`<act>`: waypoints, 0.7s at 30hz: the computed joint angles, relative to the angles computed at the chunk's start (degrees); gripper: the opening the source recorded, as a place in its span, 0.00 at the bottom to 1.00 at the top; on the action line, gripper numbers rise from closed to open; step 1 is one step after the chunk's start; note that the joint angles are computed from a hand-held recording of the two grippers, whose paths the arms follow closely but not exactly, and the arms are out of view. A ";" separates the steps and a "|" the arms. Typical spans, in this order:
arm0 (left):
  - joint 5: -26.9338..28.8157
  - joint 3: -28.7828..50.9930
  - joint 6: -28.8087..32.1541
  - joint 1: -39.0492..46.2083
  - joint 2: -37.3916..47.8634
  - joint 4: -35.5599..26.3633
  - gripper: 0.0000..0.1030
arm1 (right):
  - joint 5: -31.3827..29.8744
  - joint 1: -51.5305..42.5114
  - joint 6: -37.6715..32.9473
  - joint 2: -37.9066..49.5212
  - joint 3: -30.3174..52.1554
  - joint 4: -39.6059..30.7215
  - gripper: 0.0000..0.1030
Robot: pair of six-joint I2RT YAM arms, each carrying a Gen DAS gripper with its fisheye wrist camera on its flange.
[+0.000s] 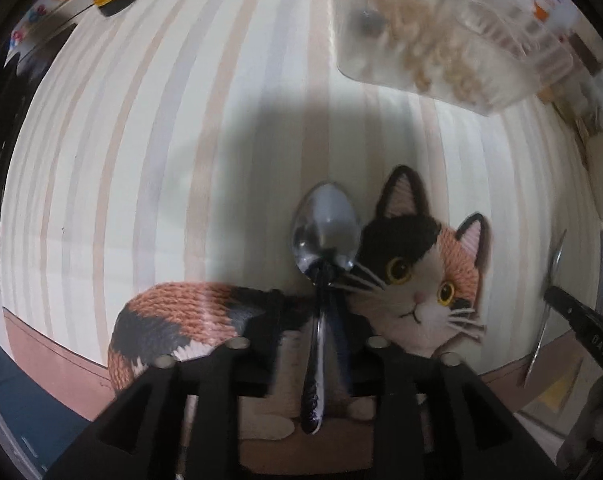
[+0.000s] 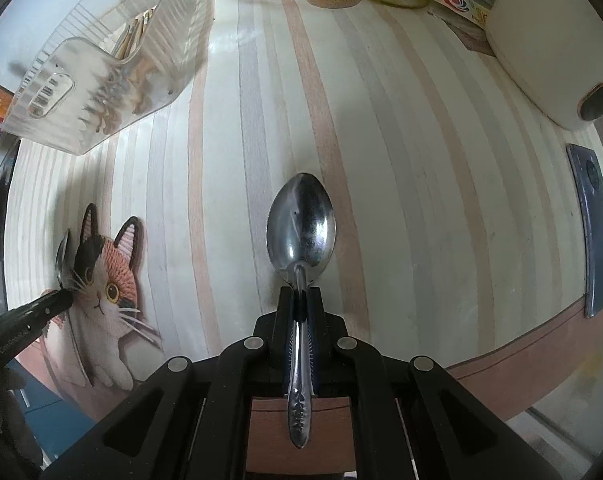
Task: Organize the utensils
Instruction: 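Lift both spoons and carry them over the clear basket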
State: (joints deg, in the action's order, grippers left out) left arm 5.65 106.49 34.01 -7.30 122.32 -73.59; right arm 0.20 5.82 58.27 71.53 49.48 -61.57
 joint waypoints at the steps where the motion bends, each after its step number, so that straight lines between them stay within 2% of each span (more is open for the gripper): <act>1: 0.39 0.13 0.33 0.17 0.12 0.06 0.30 | 0.10 -0.10 -0.11 0.42 0.22 0.01 0.07; 4: 1.51 -2.35 1.57 0.89 -1.39 3.17 0.33 | -0.03 -0.55 -0.68 0.77 0.38 0.12 0.07; 5: 2.14 -2.96 1.62 1.07 -1.73 3.62 0.37 | -0.24 -0.87 -1.36 1.07 0.54 0.11 0.07; 7: 6.27 1.08 2.49 2.25 0.99 -0.94 0.60 | -0.44 -0.86 -1.76 1.47 0.95 -0.07 0.07; 8: 8.16 2.85 2.71 1.89 2.00 -3.67 0.77 | -0.44 -0.71 -1.76 1.58 1.09 -0.23 0.07; 9: 8.74 4.54 3.64 1.62 3.22 -5.74 0.82 | -0.36 -0.66 -1.91 2.28 1.46 -0.08 0.06; 10: 7.68 4.29 3.67 1.15 2.98 -5.51 0.82 | -0.14 -0.48 -1.99 2.74 1.72 -0.13 0.06; 13: 4.70 0.52 2.82 0.29 0.32 -2.04 0.76 | 0.58 0.47 -1.65 4.16 2.57 -0.19 0.07; 14: 3.89 -1.41 2.10 -0.15 -0.91 -0.57 0.69 | 0.68 0.60 -1.62 4.40 2.61 -0.07 0.07; 16: 1.20 -3.36 1.35 -0.72 -2.70 1.77 0.53 | 0.89 1.21 -1.17 4.62 2.75 -0.03 0.07; 18: -0.53 -4.26 1.42 -1.24 -4.06 3.54 0.13 | 1.21 1.83 -1.05 5.06 2.98 -0.08 0.07; 19: -0.65 -3.09 1.35 -0.87 -3.41 3.05 0.06 | 1.41 2.33 -0.64 5.43 3.24 -0.08 0.07; 21: -0.25 -0.69 0.96 -0.30 -2.22 1.45 0.03 | 1.86 3.70 0.52 6.03 3.75 -0.25 0.06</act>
